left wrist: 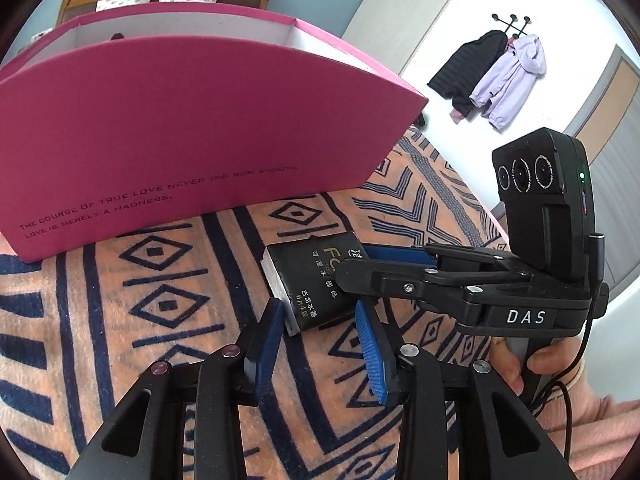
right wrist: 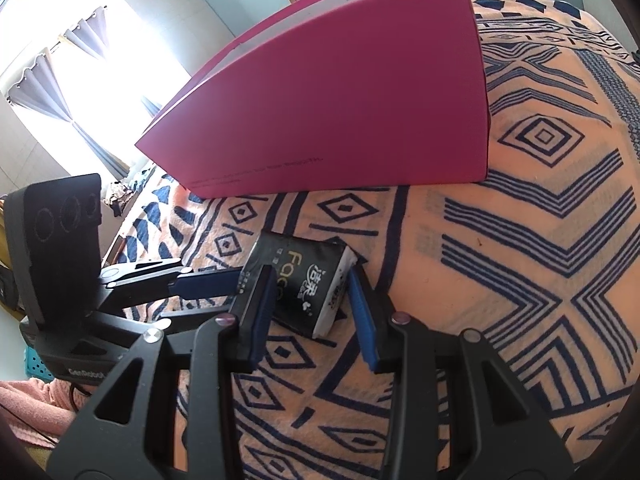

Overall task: Organize objects
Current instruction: 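Close both grippers on the black Face tissue pack and lift it, then carry the black tissue pack over the box and lower it inside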

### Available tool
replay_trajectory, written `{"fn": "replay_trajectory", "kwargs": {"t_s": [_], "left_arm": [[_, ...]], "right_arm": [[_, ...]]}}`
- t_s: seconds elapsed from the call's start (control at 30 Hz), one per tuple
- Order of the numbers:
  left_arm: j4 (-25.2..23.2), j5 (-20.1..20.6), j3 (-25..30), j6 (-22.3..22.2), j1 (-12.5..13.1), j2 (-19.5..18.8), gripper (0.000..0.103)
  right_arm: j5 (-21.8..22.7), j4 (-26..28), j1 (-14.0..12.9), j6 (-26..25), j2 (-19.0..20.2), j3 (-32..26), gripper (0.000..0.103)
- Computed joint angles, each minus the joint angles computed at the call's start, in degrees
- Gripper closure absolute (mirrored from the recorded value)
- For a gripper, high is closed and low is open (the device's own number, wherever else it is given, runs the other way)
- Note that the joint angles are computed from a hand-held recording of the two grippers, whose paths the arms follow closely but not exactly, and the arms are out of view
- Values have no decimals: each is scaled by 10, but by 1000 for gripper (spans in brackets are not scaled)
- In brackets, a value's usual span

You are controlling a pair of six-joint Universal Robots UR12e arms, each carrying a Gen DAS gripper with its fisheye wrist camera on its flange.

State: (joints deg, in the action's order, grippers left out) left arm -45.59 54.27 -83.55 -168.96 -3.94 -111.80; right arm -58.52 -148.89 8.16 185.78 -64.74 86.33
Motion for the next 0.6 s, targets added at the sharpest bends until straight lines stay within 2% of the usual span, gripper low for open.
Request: {"fn": "replay_trajectory", "kwargs": {"t_s": [0.6], "left_arm": [[64,-4,-25,-2,4,28,66]], "right_arm": [[-11,-31,8,-18,-14,6,63]]}}
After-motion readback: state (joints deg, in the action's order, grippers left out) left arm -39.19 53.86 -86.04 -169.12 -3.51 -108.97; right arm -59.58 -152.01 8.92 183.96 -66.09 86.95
